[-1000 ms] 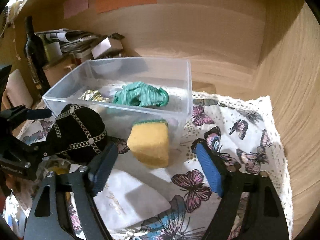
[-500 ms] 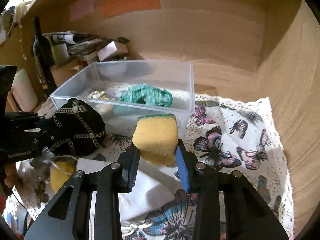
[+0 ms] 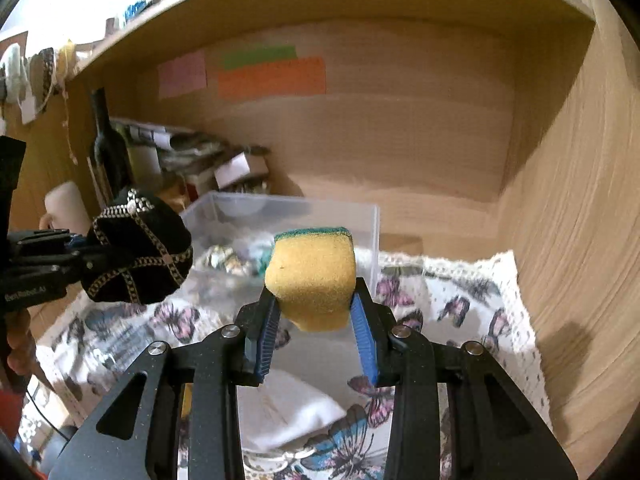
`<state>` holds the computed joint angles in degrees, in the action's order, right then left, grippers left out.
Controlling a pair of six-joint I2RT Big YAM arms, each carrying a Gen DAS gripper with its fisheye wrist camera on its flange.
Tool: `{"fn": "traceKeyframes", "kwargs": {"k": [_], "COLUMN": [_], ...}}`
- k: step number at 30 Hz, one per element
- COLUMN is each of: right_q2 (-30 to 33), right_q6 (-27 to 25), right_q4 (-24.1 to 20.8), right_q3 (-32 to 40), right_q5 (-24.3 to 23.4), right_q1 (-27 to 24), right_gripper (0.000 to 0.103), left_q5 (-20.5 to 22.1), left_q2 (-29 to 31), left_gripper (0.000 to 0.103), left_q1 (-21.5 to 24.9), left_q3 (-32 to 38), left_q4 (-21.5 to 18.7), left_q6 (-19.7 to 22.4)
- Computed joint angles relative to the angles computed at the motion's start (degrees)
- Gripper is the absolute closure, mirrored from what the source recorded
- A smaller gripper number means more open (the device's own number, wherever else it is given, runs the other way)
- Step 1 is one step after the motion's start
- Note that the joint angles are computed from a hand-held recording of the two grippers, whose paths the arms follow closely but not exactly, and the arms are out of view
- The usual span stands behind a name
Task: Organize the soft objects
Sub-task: 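Carry the sponge and black bag over the box with both tools, then open both tools to release the sponge and black bag into the box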
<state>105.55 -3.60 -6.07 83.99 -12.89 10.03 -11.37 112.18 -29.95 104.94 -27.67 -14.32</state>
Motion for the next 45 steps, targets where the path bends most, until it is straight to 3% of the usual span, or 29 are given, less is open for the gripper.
{"fn": "traceKeyframes", "kwargs": {"k": [5, 13, 17, 25, 33, 36, 38, 41, 43, 45], "right_q2": [-0.2, 2.7, 5.9, 13.7, 17.7, 17.9, 18.0, 16.5, 15.6, 14.2], "right_q6": [0.9, 1.3, 1.0, -0.1, -0.3, -0.8, -1.1, -1.2, -1.2, -1.0], "right_q4": [1.5, -0.5, -4.3, -14.9, -20.3, -20.7, -20.9, -18.8, -17.3, -16.1], "right_q3": [1.0, 6.5, 11.3, 22.4, 27.8, 27.8, 28.0, 25.6, 24.3, 22.5], "right_q5": [0.1, 0.2, 0.4, 1.2, 3.1, 3.5, 3.7, 4.2, 4.4, 4.1], "right_q1": [0.2, 0.9, 1.4, 2.2, 2.4, 2.4, 2.5, 2.6, 2.5, 2.5], "right_gripper": [0.071, 0.071, 0.071, 0.071, 0.071, 0.068, 0.060, 0.042, 0.040, 0.030], "left_q5": [-1.7, -2.3, -3.2, -0.2, 0.2, 0.3, 0.5, 0.4, 0.3, 0.3], "left_q2": [0.7, 6.9, 11.0, 20.0, 27.9, 28.7, 27.2, 23.9, 21.5, 18.8], "left_gripper": [0.080, 0.080, 0.080, 0.080, 0.080, 0.063, 0.050, 0.041, 0.038, 0.033], "left_q1": [0.3, 1.6, 2.1, 3.6, 3.5, 3.7, 3.7, 3.6, 3.5, 3.3], "left_q3": [2.7, 12.1, 17.9, 31.0, 42.5, 43.9, 41.4, 35.9, 32.2, 28.3], "left_q4": [0.8, -4.3, -8.0, -17.9, -26.1, -27.4, -25.8, -21.8, -19.4, -16.9], "left_q6": [0.3, -0.5, -0.9, -2.7, -0.5, -0.8, -1.1, -0.9, -0.8, -0.7]}}
